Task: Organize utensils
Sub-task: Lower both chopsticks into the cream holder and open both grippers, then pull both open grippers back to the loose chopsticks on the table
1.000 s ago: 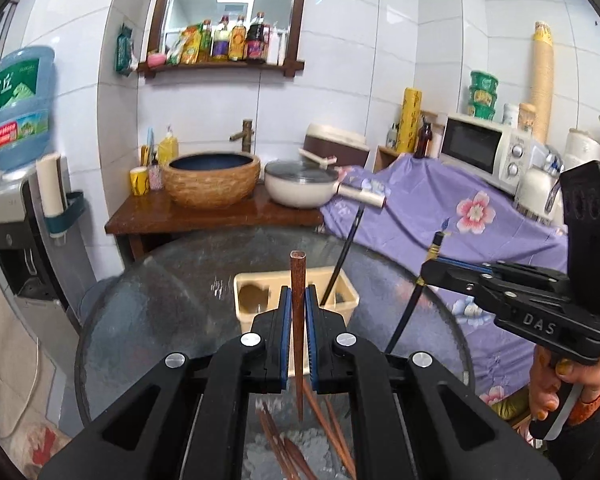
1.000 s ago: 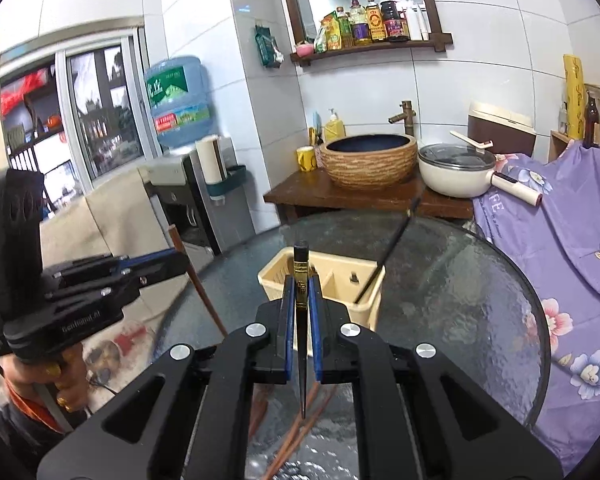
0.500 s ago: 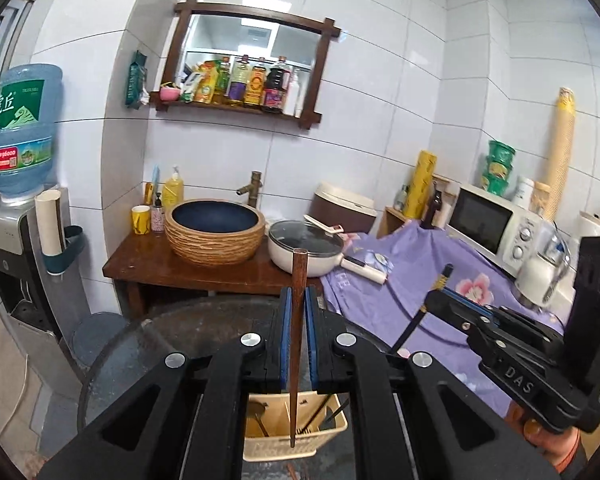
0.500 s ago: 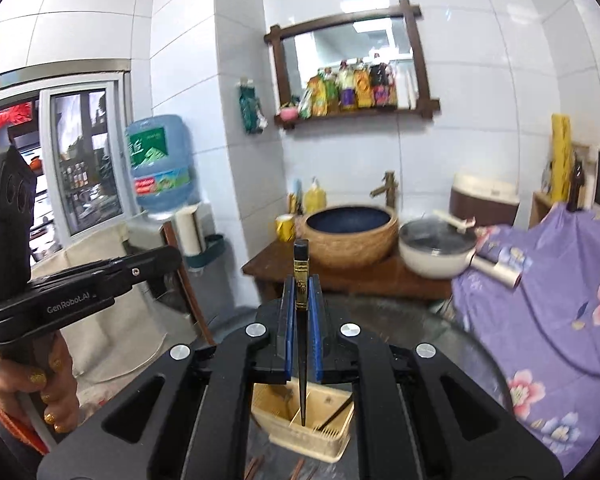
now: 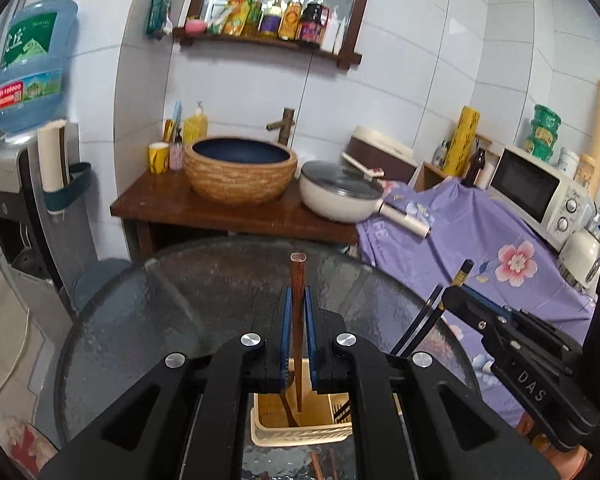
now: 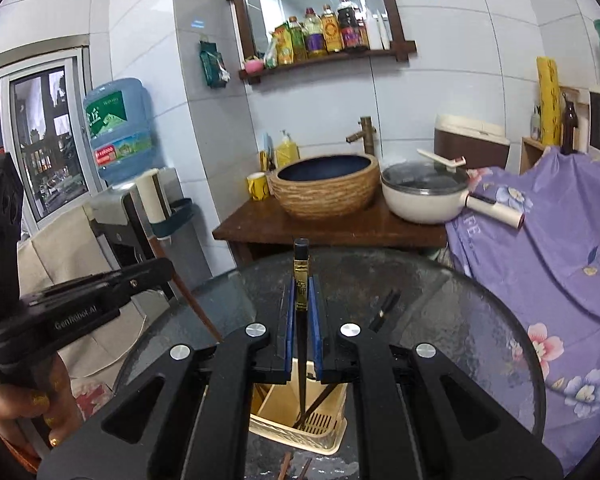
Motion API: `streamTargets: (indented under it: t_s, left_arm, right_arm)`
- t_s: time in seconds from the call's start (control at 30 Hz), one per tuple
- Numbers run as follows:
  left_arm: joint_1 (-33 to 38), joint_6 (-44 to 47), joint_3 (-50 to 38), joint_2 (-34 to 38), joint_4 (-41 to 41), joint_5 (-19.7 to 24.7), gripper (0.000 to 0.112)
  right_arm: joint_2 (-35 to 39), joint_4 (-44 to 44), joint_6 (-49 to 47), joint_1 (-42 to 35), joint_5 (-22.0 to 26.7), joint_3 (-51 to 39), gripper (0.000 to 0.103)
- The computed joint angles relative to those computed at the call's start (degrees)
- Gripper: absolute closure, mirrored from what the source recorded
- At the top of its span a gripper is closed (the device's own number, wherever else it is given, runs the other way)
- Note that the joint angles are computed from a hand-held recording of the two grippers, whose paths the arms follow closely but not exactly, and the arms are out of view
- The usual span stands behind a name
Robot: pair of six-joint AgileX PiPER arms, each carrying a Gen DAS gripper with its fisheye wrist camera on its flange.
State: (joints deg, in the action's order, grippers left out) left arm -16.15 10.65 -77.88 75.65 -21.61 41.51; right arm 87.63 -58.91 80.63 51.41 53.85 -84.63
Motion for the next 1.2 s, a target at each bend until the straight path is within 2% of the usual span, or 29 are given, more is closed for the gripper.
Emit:
streamTargets:
  t_s: [0.4, 0.47, 0.5, 0.53, 0.57, 0.6, 0.67, 0.73, 0.8, 0.9, 0.97, 1.07, 1.2]
  left_arm:
    - [-0.2, 1.9, 5.2, 2.7, -1.3, -4.3, 0.105]
    - [-0.6, 2.1, 6.1, 2.3, -0.9, -4.9, 0.085]
    - [-1.0, 1.3, 6.9, 1.7, 0.0, -6.0, 0.059]
    - [-1.4, 0.5, 8.4, 0.4, 1.1, -7.8, 0.039]
    - [-1.8, -0.3, 9.9, -1.0, 2.0, -9.8, 0.035]
    - [-2.2, -0.9, 11.6, -2.7, 3.3, -11.6, 0.035]
    - [-2.9, -0.6, 14.2, -5.7, 5.0, -12.9, 0.033]
    - [-3.1, -0.8, 17.3, -8.8, 6.1, -14.8, 0.022]
    - [-2.6, -0.2, 20.8, -11.8, 6.3, -16.0, 0.016]
    - [0.5, 7.0, 25.0, -14.9, 0.2, -14.5, 0.016]
    - [3.5, 10.6, 27.7, -16.0, -3.1, -12.5, 0.016]
    - [5.1, 10.8, 31.1, -16.8, -2.4, -11.3, 0.016]
    - [4.1, 6.2, 38.3, -19.4, 5.2, -12.5, 0.016]
  right_arm:
    - [0.3, -2.2, 5.3, -1.9, -2.4, 6.7, 0.095]
    - [0.1, -2.5, 5.6, -1.9, -3.0, 7.2, 0.095]
    - [0.1, -3.1, 5.7, -1.7, -3.0, 7.6, 0.088]
    - [0.2, -4.0, 6.1, -1.2, -2.2, 7.6, 0.079]
    - [0.0, -5.9, 7.6, -0.3, -1.2, 8.4, 0.051]
    - [-0.4, -8.3, 9.8, 0.7, -0.2, 9.4, 0.028]
    - [-1.7, -15.5, 15.8, 4.3, 3.6, 12.8, 0.027]
    - [-2.1, -16.4, 15.3, 6.7, 6.7, 13.5, 0.027]
    - [-2.9, -17.6, 16.5, 9.4, 9.1, 14.9, 0.024]
    - [-4.2, -18.0, 19.0, 14.5, 11.9, 18.2, 0.016]
    - [-4.0, -16.5, 19.0, 16.6, 12.6, 19.4, 0.016]
    - [-2.4, -12.6, 18.9, 18.8, 12.5, 20.5, 0.016]
    - [0.6, -8.5, 20.9, 20.5, 10.3, 23.0, 0.016]
